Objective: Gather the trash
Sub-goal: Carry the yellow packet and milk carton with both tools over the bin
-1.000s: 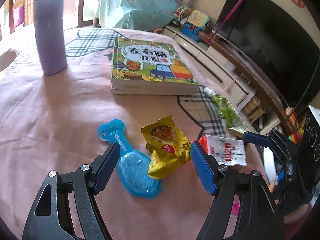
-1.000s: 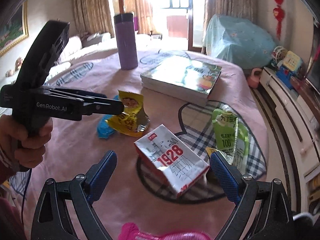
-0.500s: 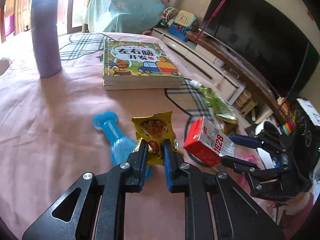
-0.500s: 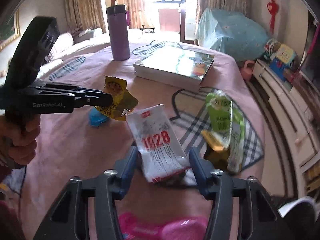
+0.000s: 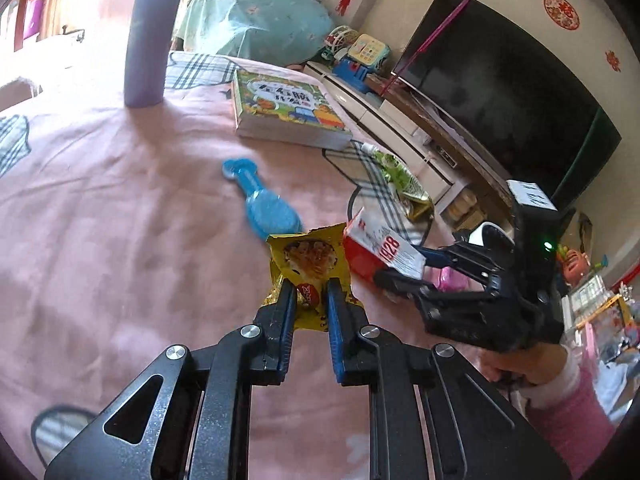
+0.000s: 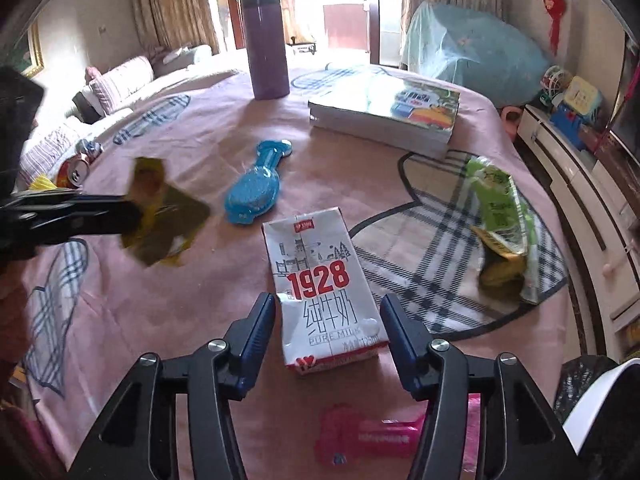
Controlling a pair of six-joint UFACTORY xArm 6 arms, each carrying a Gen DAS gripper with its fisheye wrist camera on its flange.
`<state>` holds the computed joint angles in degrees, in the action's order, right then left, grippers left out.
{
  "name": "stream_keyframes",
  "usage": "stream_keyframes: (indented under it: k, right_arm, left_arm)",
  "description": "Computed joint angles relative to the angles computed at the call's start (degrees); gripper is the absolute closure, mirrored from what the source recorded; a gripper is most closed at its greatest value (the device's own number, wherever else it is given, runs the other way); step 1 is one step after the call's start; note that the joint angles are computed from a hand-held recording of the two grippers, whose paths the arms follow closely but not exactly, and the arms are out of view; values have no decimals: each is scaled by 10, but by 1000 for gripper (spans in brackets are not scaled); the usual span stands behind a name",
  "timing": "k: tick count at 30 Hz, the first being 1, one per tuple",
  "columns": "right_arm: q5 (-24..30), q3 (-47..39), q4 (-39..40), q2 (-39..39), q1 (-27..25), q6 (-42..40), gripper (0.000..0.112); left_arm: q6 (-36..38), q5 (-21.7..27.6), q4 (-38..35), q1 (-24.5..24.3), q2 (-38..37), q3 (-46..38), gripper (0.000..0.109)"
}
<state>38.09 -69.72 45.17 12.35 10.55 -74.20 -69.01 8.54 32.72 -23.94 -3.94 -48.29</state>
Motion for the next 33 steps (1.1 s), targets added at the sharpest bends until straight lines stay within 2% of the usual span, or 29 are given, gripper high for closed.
stream_keyframes:
  k: [4,8,13,19,27,33]
  right_arm:
    - [4,18,28,-13,-9,12,64]
    - [3,68,73,-65,-31,2,64]
    - [26,122,138,-130,-83,-3,64]
    - [43,167,170,-180,-146,-2,64]
    - [59,171,187,-195,-233,3,64]
    - [57,155,191,-182,-277,10,64]
  left_arm:
    - [2,1,-4,-13,-1,3,95]
    - [24,-6,-20,-36,17,-18,95]
    - [65,-12,-50,-72,48,-54,95]
    - [135,-6,-111,-113,94,-114,95]
    - [214,14,-171,-150,160,-209,95]
    - [275,37,-219,-170,207,-281,95]
